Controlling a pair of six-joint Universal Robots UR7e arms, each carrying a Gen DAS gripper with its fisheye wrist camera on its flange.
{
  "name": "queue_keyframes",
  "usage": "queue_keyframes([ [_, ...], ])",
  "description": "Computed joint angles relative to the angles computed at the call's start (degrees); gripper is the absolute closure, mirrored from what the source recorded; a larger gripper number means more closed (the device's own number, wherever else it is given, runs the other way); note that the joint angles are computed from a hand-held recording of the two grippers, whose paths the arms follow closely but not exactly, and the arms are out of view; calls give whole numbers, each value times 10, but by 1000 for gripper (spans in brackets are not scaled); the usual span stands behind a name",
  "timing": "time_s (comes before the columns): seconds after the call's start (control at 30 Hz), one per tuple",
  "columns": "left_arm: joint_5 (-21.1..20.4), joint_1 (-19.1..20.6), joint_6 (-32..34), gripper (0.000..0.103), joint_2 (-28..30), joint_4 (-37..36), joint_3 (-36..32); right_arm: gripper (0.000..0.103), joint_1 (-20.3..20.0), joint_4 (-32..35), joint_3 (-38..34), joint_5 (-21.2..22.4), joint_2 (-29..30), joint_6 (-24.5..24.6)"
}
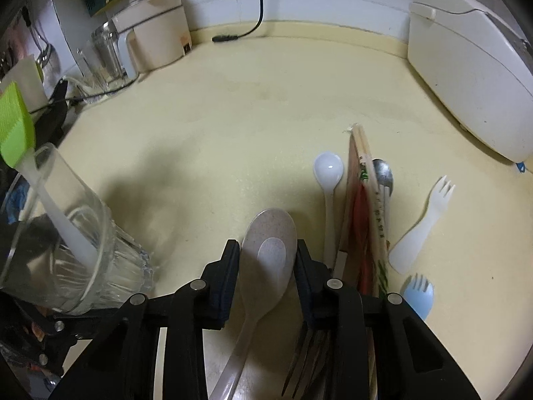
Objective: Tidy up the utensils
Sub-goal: 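Lift the white spoon and lower it handle-first into the glass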
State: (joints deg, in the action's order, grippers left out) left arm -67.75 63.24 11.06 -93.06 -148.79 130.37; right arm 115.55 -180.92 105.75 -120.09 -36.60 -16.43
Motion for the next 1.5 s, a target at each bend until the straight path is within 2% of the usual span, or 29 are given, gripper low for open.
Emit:
queue_keyframes([
  [0.3, -1, 2, 2, 30, 1, 0, -2, 71, 8, -127, 66, 49, -48, -11],
  [0.47, -1, 2, 2, 30, 1, -1, -2, 71, 31, -194, 80, 46, -64, -35],
  [0.7, -1, 3, 2, 30, 1, -1, -2, 71, 69, -236, 66, 45, -78, -75],
  [0.8, -1, 2, 2, 30, 1, -1, -1, 71, 81, -229, 57, 71, -91, -76],
  [0.97, -1, 3, 2, 30, 1, -1, -2, 71, 90, -183, 40, 151, -110, -47],
  [1.07, -1, 3, 2, 30, 1, -1, -2, 71, 91, -153, 23, 183, -106, -32],
  [1.3, -2, 3, 2, 30, 1, -1, -1, 71, 93, -97, 1, 184, -79, -37],
  [1.5, -1, 3, 3, 30, 1, -2, -1, 71, 93, -47, -9, 162, -60, -43],
])
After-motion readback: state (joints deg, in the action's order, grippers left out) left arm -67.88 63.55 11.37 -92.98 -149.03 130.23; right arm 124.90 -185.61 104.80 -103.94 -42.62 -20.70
